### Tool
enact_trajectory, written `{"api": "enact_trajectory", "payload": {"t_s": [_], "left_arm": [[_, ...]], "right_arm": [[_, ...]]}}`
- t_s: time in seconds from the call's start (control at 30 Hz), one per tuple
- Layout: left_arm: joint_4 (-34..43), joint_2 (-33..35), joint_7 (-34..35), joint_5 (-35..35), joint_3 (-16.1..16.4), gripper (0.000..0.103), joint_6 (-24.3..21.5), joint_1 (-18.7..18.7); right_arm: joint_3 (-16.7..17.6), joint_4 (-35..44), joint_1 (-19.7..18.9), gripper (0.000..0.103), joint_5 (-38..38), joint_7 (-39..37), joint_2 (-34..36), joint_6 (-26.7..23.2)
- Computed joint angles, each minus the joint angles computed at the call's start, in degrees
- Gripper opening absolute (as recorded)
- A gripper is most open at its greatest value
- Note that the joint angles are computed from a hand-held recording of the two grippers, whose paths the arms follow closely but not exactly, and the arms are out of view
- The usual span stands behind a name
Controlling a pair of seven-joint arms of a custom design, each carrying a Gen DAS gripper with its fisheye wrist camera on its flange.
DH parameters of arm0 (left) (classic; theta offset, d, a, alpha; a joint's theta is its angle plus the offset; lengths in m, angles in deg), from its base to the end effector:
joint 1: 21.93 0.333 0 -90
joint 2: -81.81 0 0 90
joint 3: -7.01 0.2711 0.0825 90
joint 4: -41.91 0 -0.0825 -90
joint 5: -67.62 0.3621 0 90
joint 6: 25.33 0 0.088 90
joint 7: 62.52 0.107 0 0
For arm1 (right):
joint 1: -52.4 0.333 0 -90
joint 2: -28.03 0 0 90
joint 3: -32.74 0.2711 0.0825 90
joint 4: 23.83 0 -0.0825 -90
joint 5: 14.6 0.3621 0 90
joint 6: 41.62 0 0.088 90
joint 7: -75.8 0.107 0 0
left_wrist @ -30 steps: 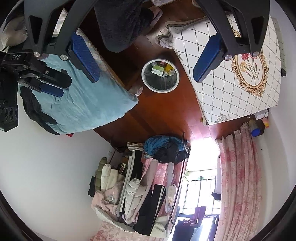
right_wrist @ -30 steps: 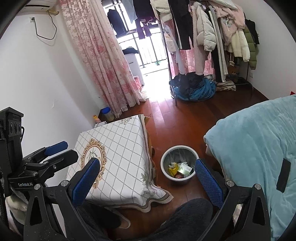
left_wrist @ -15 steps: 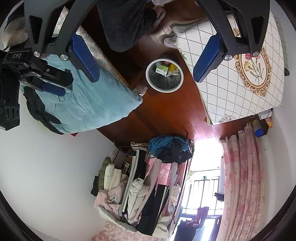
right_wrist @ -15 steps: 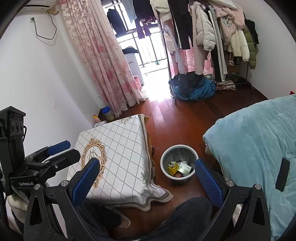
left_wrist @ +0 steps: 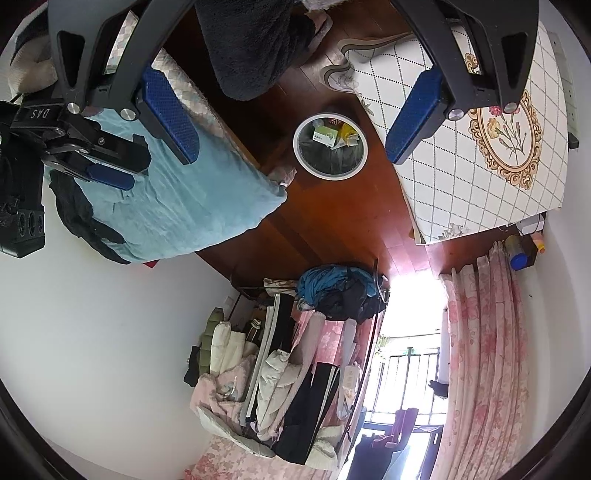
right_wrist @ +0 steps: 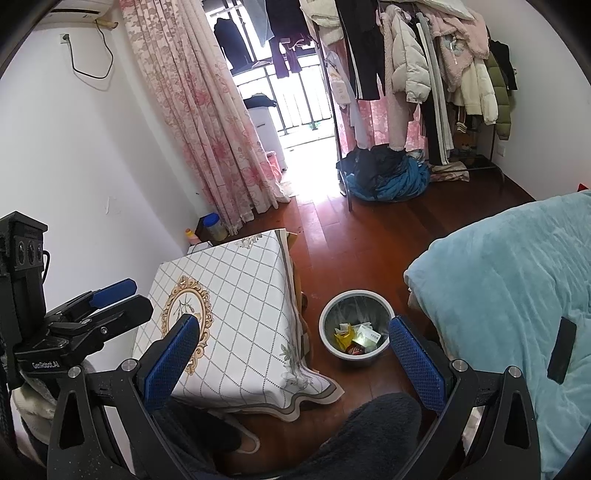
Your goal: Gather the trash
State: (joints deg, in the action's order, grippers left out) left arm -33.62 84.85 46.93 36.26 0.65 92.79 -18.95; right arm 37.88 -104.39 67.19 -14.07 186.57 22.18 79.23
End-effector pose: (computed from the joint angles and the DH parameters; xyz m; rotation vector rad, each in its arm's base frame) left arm 0.5672 -0.0586 0.7334 -1.5811 2.1659 -1.2184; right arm 0.4877 0.1813 0.7752 -1.6697 1.6909 -0.4212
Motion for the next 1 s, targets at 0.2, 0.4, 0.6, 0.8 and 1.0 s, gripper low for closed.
{"api": "enact_trajectory", "payload": {"t_s": [0.2,0.4,0.6,0.8,1.0], "left_arm": [[0.3,0.2,0.0,-0.4,0.0,0.103,-0.3,0.1],[0.1,0.0,0.2,-0.4,0.0,0.103,-0.1,0.2],[-0.2,-0.2,0.2,-0.6,0.0,0.103,0.4,0.0],[0.4,0.0,-0.3,-0.3,0.0,0.103,0.0,-0.1],[0.5,0.0,-0.3,-0.4,0.0,0.103,0.0,0.0]], "right_arm": [[0.1,0.7,0.1,0.103,-0.4,0.3,0.2,-0.5],[0.2,0.7,0.2,0.103,-0.7,0.7,0.3,-0.4],[-0.3,2.6,0.1,0.103,0.0,-0.8,0.8,-1.5],[0.0,3.0,0.4,0.103,-0.6,0.0,1.2,-1.7],[0.0,3.1,0.5,0.103,-0.8,0.0,1.1,-1.7]]}}
